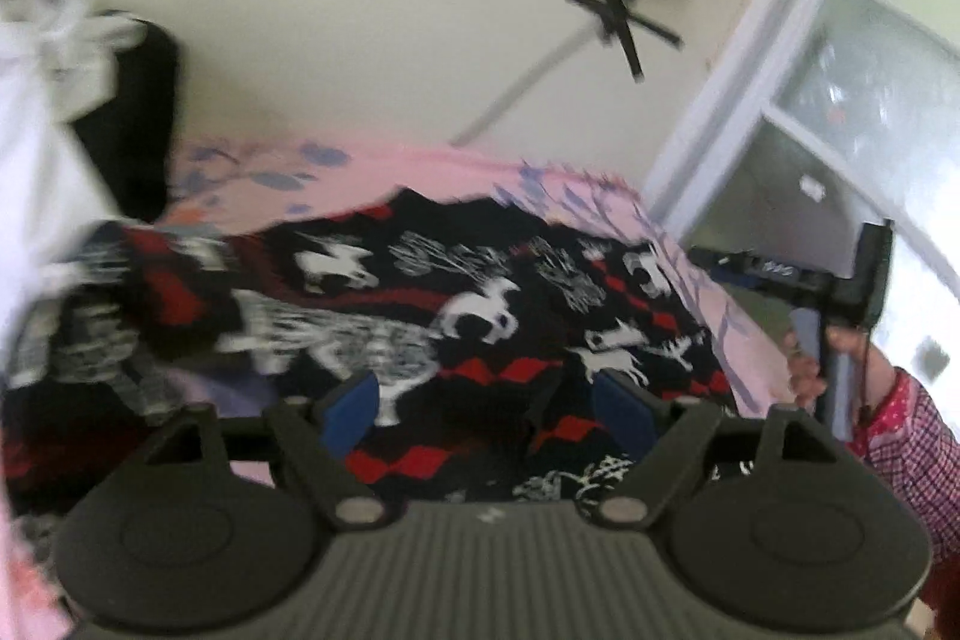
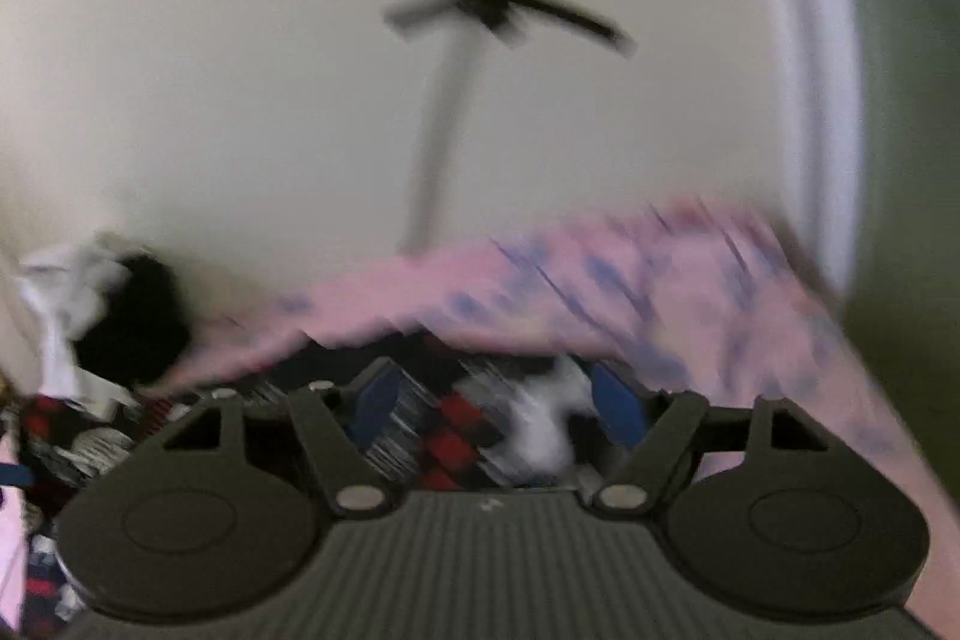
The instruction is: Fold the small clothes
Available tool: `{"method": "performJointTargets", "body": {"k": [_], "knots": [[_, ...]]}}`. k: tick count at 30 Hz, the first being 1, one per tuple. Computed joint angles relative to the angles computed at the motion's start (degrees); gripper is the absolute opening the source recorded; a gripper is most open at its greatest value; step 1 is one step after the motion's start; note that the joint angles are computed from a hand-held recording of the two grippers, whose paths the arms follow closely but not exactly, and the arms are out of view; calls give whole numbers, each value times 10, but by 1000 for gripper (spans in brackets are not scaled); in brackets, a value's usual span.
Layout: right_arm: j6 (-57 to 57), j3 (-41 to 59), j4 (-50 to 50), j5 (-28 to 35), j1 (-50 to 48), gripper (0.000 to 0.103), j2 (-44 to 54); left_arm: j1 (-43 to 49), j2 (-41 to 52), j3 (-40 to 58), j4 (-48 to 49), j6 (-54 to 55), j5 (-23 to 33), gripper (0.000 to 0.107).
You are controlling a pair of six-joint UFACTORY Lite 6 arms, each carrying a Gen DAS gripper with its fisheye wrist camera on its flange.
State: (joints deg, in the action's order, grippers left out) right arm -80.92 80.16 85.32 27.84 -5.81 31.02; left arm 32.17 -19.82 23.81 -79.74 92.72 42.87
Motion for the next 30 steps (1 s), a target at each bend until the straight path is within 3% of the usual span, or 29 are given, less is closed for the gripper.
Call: {"method": "performJointTargets", "body": {"k": [1,2,3,4,7,10,12,13,15,19,23,26,30], "knots": [[-4,-9,6,-2,-5,71,14,-42,18,7,-16,1,-30,81],[-6,-13,8,-5,-5,40,26,-69,31,10,-31,8,-48,81],[-25,-25,19,-11,-1,1,34,-85,36,9,-45,17,-58,81],[-68,-36,54,-19,8,0,37,-92,34,3,-55,28,-64,80],[-227,-79,191,-57,14,0,14,-55,1,-19,-45,37,-66,81],[-249,-84,220,-70,11,0,16,113,-36,-35,29,41,29,81],[-349,-111,310,-103,27,29,-15,233,-64,-42,72,30,65,81],[-406,-128,366,-107,28,53,-35,293,-61,-36,87,36,83,84],[-447,-156,408,-93,33,50,-77,413,-14,-9,115,78,127,84],[-337,-179,276,-25,60,50,-143,578,102,46,137,145,162,84],[-316,-191,183,2,197,50,-211,660,184,79,154,187,189,84],[-242,-143,92,32,320,52,-187,704,228,98,173,220,210,84],[-217,-35,42,-24,476,56,-95,760,272,130,206,257,242,84]]}}
